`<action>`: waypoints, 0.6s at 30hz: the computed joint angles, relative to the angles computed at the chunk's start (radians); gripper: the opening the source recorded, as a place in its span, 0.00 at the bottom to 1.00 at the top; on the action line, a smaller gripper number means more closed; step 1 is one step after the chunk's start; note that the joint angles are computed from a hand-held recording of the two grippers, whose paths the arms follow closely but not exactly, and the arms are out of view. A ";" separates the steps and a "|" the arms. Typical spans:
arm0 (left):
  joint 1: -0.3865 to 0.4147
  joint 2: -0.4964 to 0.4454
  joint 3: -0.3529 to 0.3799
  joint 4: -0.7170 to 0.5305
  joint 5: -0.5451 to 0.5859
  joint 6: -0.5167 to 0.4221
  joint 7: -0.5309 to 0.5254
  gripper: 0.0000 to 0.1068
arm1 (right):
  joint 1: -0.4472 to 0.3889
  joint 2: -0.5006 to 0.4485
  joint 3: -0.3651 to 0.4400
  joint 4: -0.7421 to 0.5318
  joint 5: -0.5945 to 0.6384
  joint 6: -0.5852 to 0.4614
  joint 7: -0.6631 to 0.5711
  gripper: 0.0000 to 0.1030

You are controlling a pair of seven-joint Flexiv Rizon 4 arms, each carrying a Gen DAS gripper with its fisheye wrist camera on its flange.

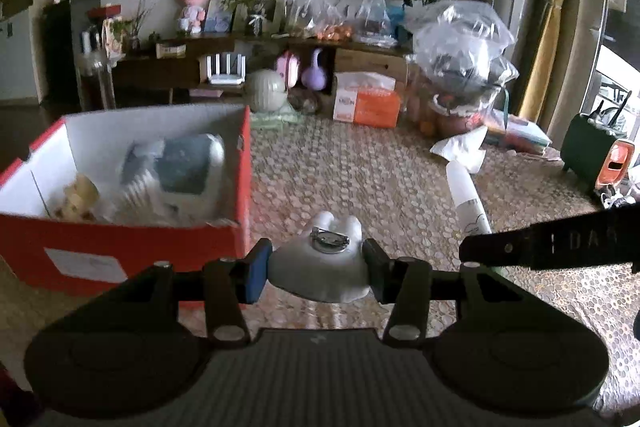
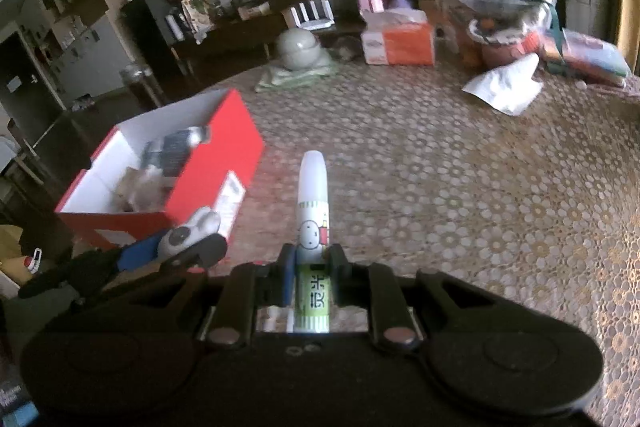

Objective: Organize objects
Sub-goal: 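Carry the white figure and tube over the shoebox with both tools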

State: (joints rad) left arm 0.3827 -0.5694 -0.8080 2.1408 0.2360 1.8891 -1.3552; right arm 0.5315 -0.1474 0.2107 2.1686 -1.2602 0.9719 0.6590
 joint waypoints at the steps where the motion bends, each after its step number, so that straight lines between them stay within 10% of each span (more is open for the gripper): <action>1: 0.036 0.000 -0.031 0.003 0.013 -0.006 0.006 0.45 | 0.010 -0.005 0.005 -0.016 0.007 -0.017 -0.008 0.16; 18: 0.422 -0.094 -0.374 -0.052 -0.012 -0.118 0.221 0.45 | 0.124 -0.166 -0.054 -0.320 0.026 -0.070 -0.228 0.16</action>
State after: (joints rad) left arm 0.8047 -0.6639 -1.1821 2.0888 0.2242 1.7709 -1.1343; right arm 0.6551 -0.3136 0.1572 1.8490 -1.2346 0.9023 0.4312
